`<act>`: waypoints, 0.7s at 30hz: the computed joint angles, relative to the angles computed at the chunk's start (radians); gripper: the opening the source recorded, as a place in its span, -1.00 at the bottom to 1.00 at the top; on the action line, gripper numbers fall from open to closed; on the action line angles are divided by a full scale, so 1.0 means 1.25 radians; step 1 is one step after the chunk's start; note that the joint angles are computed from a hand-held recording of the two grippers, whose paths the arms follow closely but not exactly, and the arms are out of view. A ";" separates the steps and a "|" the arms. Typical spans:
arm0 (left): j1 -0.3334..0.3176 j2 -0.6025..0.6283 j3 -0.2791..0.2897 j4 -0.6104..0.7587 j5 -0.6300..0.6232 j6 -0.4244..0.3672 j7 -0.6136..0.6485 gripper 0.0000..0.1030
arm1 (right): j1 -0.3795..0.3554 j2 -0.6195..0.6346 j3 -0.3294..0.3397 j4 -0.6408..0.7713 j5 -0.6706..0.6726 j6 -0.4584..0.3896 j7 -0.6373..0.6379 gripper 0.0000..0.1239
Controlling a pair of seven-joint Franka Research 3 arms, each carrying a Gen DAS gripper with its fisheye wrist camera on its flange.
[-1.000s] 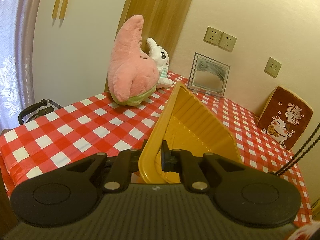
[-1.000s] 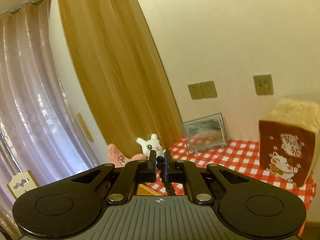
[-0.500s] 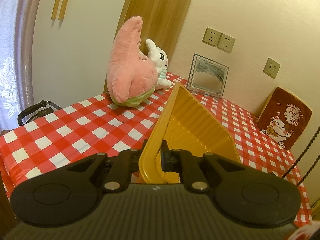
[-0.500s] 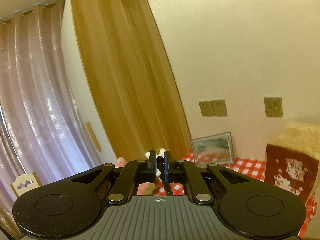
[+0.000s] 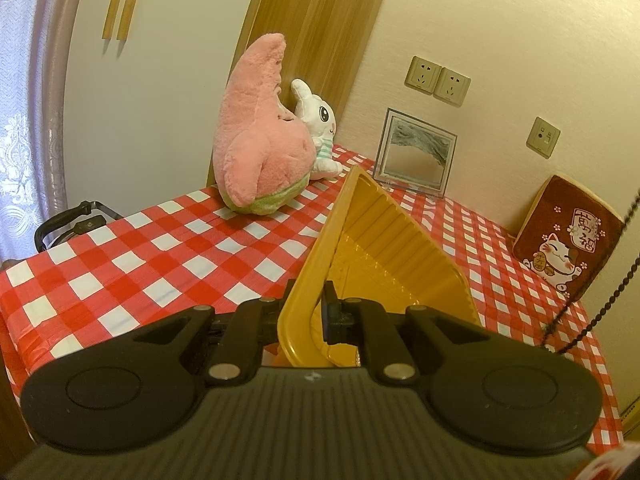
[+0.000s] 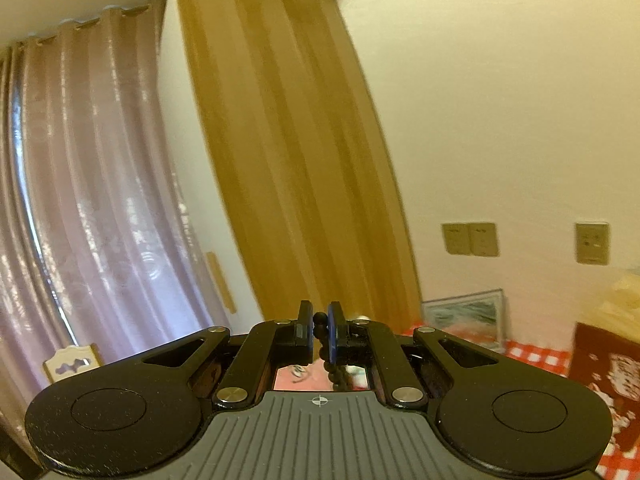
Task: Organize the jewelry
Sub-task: 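Raise the dangling dark bead necklace high above the tray with the right tool, then lower the necklace into the orange tray and open the right tool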
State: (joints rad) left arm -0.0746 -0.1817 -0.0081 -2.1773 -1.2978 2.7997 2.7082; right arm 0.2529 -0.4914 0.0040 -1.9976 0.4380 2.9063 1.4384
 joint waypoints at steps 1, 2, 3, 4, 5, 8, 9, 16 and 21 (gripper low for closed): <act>0.000 -0.001 0.000 0.000 0.000 0.000 0.001 -0.83 | 0.017 0.010 -0.010 0.011 0.009 0.002 -0.013 -0.88; 0.000 -0.001 0.000 0.000 0.000 0.001 0.000 -0.83 | 0.035 0.022 -0.020 0.024 0.021 0.004 -0.027 -0.88; 0.000 -0.001 0.000 0.000 0.000 0.001 -0.001 -0.83 | 0.053 0.035 -0.030 0.038 0.037 0.007 -0.043 -0.88; 0.000 -0.001 0.000 0.000 -0.001 0.001 -0.001 -0.83 | 0.066 0.047 -0.037 0.053 0.050 0.006 -0.056 -0.88; 0.000 -0.001 -0.001 0.001 0.001 0.001 -0.004 -0.83 | 0.075 0.060 -0.041 0.069 0.062 0.004 -0.066 -0.88; -0.001 -0.001 -0.001 0.001 0.000 0.002 -0.004 -0.83 | 0.113 0.102 -0.061 0.123 0.116 -0.002 -0.118 -0.88; -0.001 -0.001 -0.001 0.001 0.000 0.002 -0.004 -0.83 | 0.125 0.118 -0.067 0.143 0.138 -0.005 -0.138 -0.88; -0.002 -0.003 -0.001 -0.002 -0.011 0.005 0.003 -0.83 | 0.137 0.218 -0.050 0.259 0.263 -0.051 -0.235 -0.88; -0.003 -0.004 -0.001 -0.004 -0.015 0.007 0.005 -0.83 | 0.118 0.263 -0.014 0.300 0.326 -0.085 -0.263 -0.88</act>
